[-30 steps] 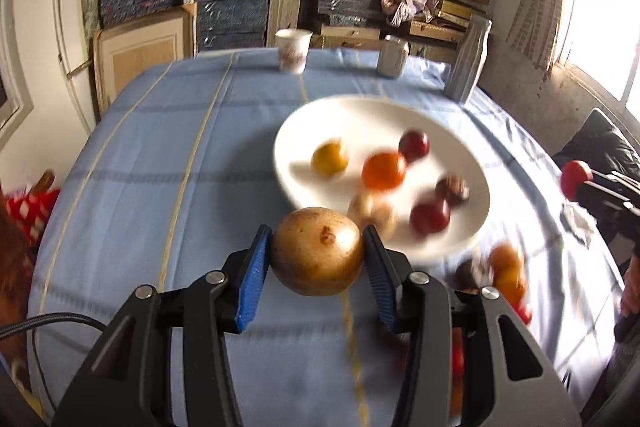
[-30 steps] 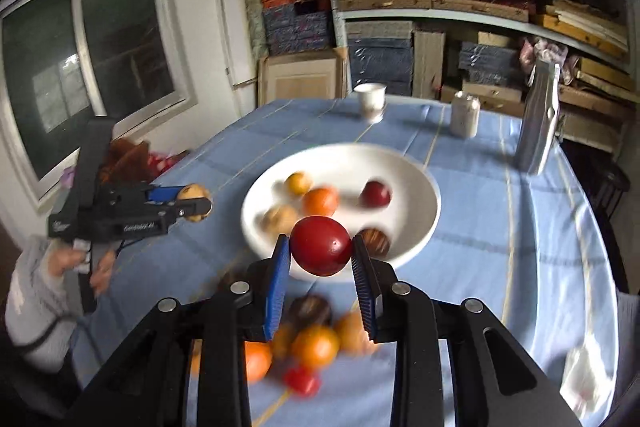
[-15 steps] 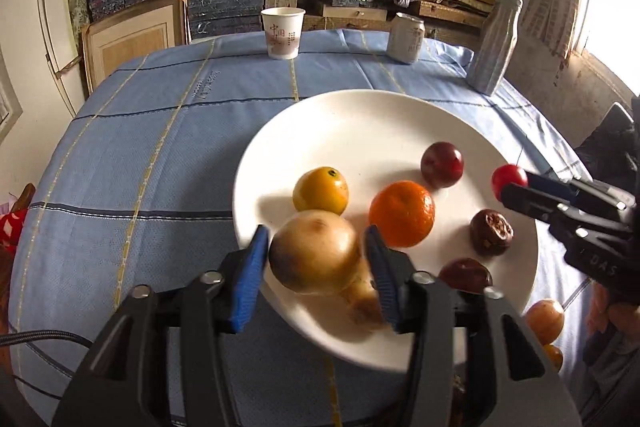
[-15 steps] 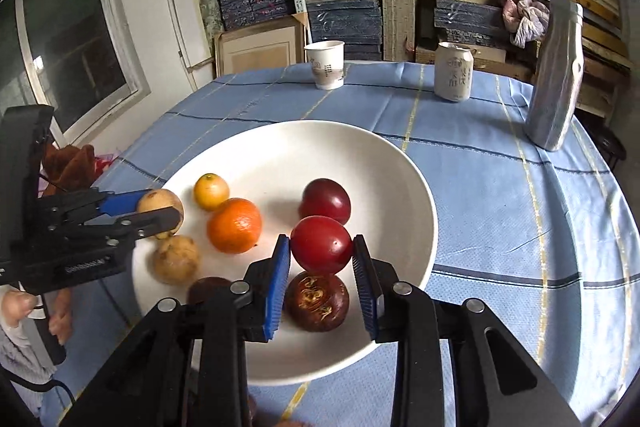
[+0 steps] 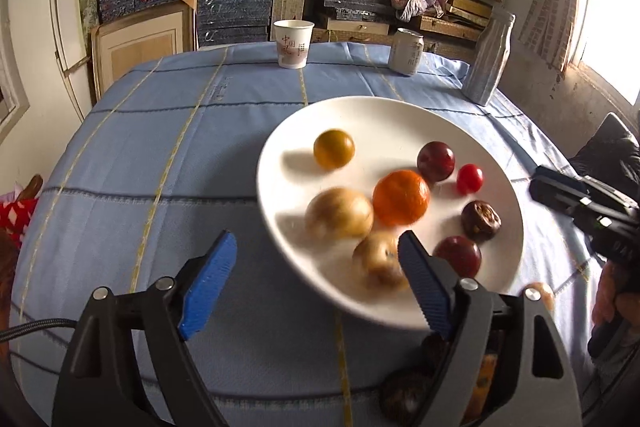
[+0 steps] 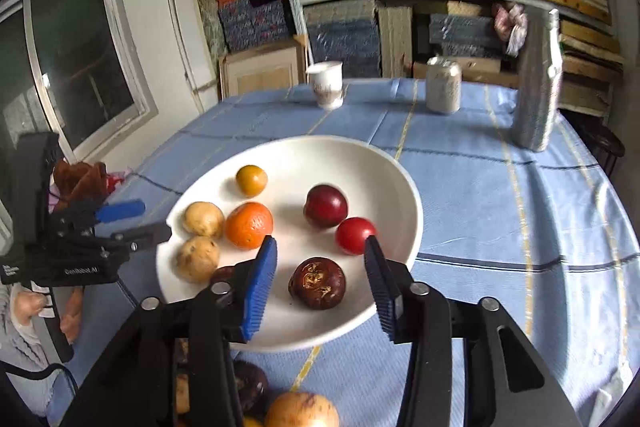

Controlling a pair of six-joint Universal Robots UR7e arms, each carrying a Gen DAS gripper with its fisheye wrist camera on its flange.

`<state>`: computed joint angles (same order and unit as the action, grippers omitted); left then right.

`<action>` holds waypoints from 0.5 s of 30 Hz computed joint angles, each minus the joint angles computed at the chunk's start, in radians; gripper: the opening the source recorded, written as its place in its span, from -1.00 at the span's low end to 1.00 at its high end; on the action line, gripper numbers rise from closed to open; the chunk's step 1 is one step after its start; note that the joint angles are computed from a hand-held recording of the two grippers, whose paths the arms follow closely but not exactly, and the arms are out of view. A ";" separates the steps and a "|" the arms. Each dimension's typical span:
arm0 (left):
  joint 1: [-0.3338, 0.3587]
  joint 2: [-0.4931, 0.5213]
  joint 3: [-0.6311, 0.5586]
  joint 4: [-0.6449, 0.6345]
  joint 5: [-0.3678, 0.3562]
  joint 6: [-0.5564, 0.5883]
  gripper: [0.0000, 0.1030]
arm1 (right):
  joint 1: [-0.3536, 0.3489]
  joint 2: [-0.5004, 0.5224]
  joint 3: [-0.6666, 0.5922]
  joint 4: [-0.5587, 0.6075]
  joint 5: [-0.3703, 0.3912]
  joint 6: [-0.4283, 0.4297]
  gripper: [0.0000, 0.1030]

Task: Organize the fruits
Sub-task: 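Move both open tools back to the fruit pile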

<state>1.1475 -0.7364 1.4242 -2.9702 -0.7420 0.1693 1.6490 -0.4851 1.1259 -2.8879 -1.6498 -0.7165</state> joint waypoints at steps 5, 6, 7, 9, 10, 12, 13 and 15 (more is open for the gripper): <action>-0.027 -0.046 0.138 -0.115 0.045 0.017 0.71 | -0.032 -0.098 0.172 -0.122 0.048 0.033 0.14; -0.031 -0.051 0.158 -0.132 0.052 0.019 0.73 | -0.040 -0.112 0.197 -0.137 0.057 0.043 0.20; -0.037 -0.058 0.188 -0.152 0.061 0.021 0.74 | -0.050 -0.128 0.225 -0.151 0.067 0.056 0.23; -0.047 -0.068 0.232 -0.171 0.074 0.021 0.74 | -0.071 -0.157 0.270 -0.169 0.088 0.092 0.26; -0.050 -0.072 0.248 -0.177 0.076 0.021 0.74 | -0.083 -0.172 0.291 -0.169 0.096 0.115 0.26; -0.055 -0.080 0.276 -0.187 0.083 0.014 0.75 | -0.096 -0.188 0.318 -0.178 0.108 0.133 0.27; -0.057 -0.087 0.289 -0.186 0.080 0.008 0.75 | -0.098 -0.192 0.324 -0.181 0.109 0.136 0.29; -0.059 -0.093 0.302 -0.185 0.074 0.002 0.76 | -0.106 -0.201 0.338 -0.188 0.117 0.145 0.34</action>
<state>1.0883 -0.8291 1.7260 -3.1549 -0.6682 0.1709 1.5434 -0.6862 1.4638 -3.0754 -1.5327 -0.5716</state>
